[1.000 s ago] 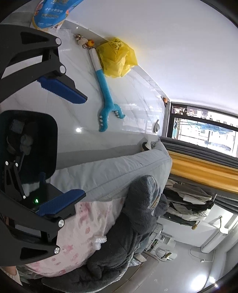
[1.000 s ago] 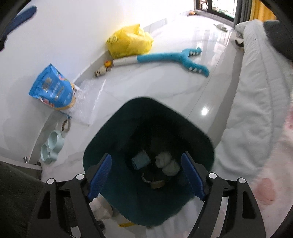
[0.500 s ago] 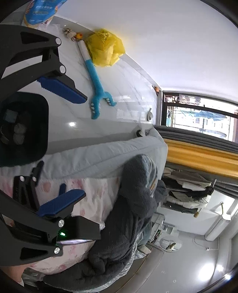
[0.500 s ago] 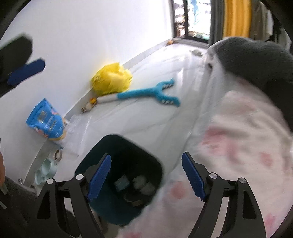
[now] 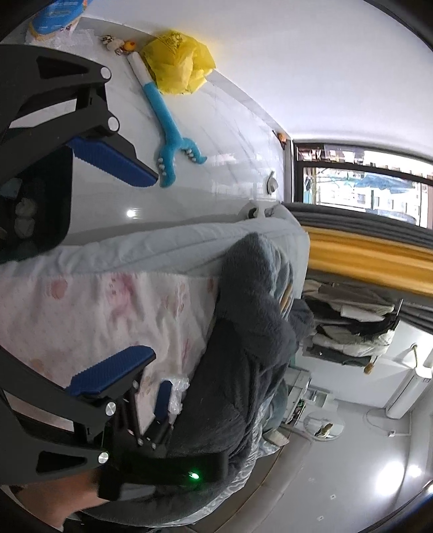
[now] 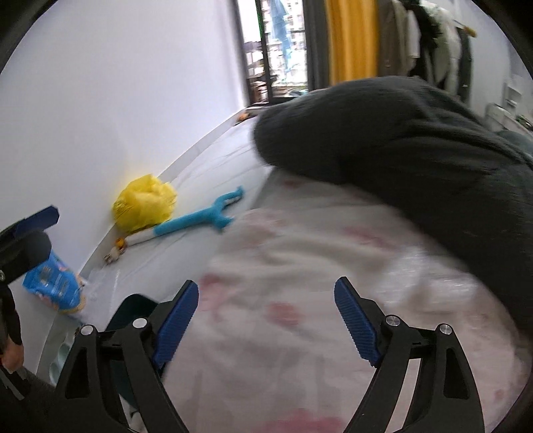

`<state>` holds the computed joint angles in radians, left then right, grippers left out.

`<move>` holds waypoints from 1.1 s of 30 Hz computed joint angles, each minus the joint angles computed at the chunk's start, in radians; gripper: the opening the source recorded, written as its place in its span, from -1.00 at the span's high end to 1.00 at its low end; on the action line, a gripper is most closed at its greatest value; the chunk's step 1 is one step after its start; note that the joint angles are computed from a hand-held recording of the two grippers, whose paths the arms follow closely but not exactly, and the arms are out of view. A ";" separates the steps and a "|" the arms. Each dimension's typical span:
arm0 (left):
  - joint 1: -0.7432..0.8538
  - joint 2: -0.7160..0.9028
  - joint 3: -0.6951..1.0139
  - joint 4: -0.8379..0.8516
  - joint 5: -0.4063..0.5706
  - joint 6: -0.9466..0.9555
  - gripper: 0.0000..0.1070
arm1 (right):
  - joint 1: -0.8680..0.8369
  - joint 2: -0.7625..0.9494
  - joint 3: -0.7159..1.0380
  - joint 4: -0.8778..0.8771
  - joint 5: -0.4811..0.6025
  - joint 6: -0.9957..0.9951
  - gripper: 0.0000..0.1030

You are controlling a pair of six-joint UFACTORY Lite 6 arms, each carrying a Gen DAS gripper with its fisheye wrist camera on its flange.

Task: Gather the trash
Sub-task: 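Move both open tools back over the bed toward the bubble wrap, then grasp the large bubble wrap roll with the right tool while left grasps a small bubble wrap piece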

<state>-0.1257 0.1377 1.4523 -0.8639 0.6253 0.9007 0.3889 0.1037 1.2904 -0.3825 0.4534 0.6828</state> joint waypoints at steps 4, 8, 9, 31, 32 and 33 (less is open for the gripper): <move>-0.083 0.056 0.053 0.045 -0.036 -0.058 -0.83 | -0.088 -0.065 -0.061 0.037 -0.016 -0.065 -0.65; -0.146 0.115 0.097 0.077 -0.057 -0.100 -0.83 | -0.173 -0.082 -0.081 0.109 -0.029 -0.167 -0.65; -0.165 0.134 0.112 0.091 -0.067 -0.114 -0.83 | -0.198 -0.082 -0.082 0.134 -0.028 -0.205 -0.66; -0.361 0.592 0.599 0.149 0.080 -0.198 -0.83 | -0.487 0.094 -0.014 0.529 0.039 -0.778 -0.42; -0.373 0.618 0.635 0.164 0.088 -0.211 -0.83 | -0.486 0.119 0.011 0.520 0.047 -0.774 -0.36; -0.381 0.634 0.655 0.172 0.091 -0.213 -0.83 | -0.493 0.128 0.017 0.530 0.047 -0.790 -0.31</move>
